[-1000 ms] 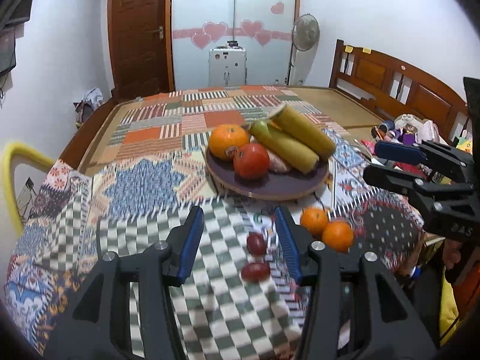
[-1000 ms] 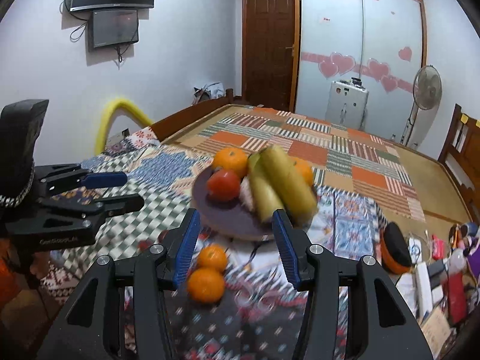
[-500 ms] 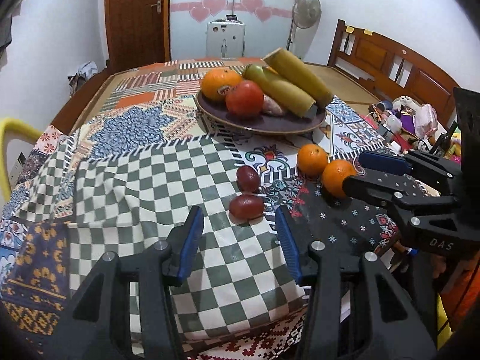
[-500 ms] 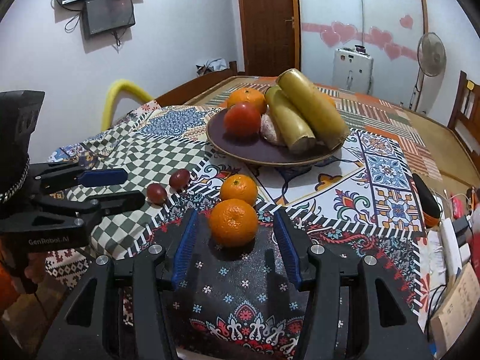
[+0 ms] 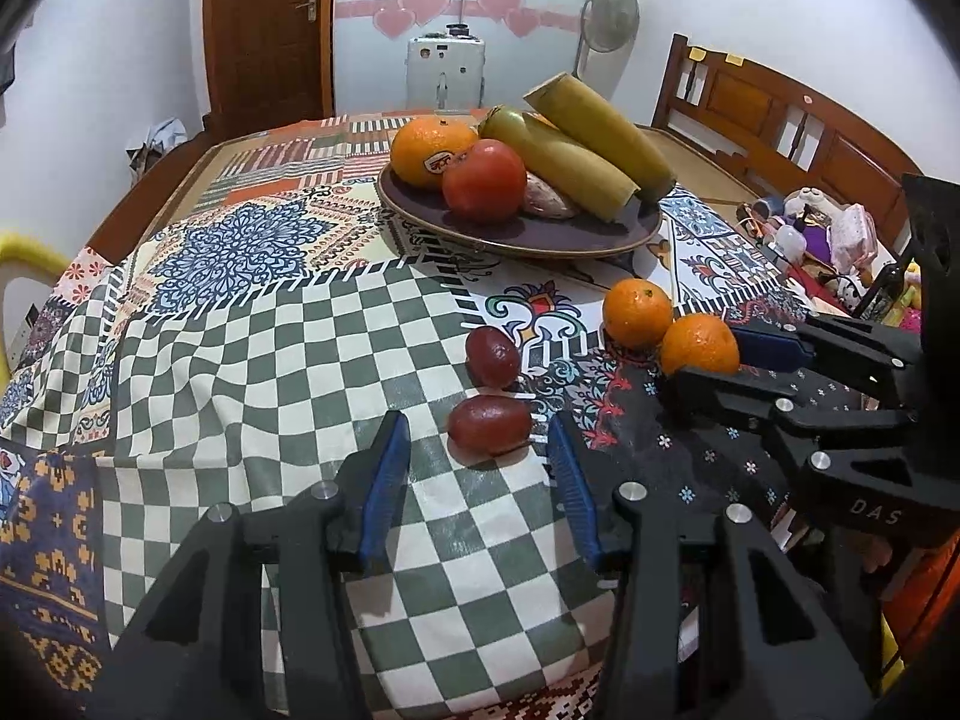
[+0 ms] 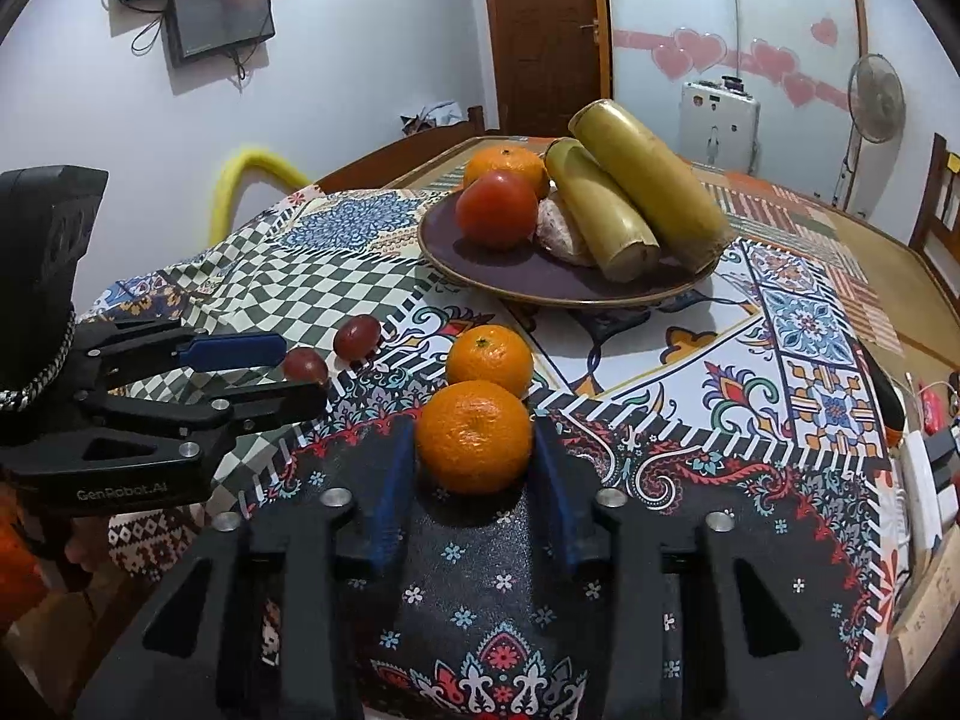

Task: Organize fruits
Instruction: 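Move the left gripper to a red grape while the right gripper approaches a mandarin, then grasp the red grape with the left gripper while the right gripper grasps the mandarin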

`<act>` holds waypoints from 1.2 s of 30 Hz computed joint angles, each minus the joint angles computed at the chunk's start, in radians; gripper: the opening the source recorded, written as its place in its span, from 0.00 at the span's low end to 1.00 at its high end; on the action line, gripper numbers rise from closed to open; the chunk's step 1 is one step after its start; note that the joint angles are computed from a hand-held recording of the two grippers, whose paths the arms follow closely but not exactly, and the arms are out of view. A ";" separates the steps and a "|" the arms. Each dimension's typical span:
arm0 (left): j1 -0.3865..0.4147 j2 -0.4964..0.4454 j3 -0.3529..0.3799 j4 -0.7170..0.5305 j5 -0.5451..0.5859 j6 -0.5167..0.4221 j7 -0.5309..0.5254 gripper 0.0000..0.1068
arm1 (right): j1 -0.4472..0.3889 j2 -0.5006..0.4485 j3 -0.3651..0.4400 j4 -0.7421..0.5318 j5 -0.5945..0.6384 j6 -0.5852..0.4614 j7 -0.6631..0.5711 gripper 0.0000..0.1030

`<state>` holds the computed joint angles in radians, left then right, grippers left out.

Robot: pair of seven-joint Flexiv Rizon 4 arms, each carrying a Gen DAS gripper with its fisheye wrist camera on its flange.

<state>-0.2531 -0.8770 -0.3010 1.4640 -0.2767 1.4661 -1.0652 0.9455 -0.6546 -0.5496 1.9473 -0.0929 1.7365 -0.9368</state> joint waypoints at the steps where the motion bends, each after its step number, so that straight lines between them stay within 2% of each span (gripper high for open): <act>1: 0.001 -0.002 -0.002 -0.001 0.000 0.003 0.001 0.44 | 0.001 0.000 -0.001 0.002 0.002 0.004 0.000 0.34; 6: -0.001 -0.006 -0.002 -0.006 -0.002 0.007 -0.006 0.40 | -0.012 0.002 0.017 0.003 0.015 0.016 -0.003 0.34; 8: 0.002 -0.005 -0.005 -0.006 -0.004 0.004 -0.009 0.36 | -0.010 0.003 0.016 0.005 0.019 0.018 -0.006 0.34; 10: 0.009 -0.007 -0.016 -0.009 -0.006 -0.005 -0.003 0.27 | -0.008 0.004 0.014 0.007 0.023 0.018 -0.008 0.34; 16: -0.012 -0.003 0.012 -0.013 0.005 0.000 -0.009 0.26 | 0.005 0.015 -0.004 0.020 0.043 0.029 -0.013 0.34; 25: 0.011 0.020 -0.022 0.000 0.009 0.065 -0.007 0.26 | 0.049 0.010 -0.088 0.001 0.079 0.039 -0.025 0.34; 30: 0.015 0.023 -0.035 -0.022 0.017 0.079 -0.001 0.26 | 0.070 -0.004 -0.133 -0.014 0.104 0.056 -0.037 0.34; 36: 0.001 -0.001 -0.031 -0.091 0.018 0.069 0.009 0.26 | 0.047 -0.029 -0.146 -0.061 0.124 0.054 -0.053 0.34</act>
<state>-0.2525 -0.8778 -0.3318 1.3733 -0.2588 1.5355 -1.0558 0.9930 -0.6836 -0.6955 1.8864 0.0315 1.7909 -0.9894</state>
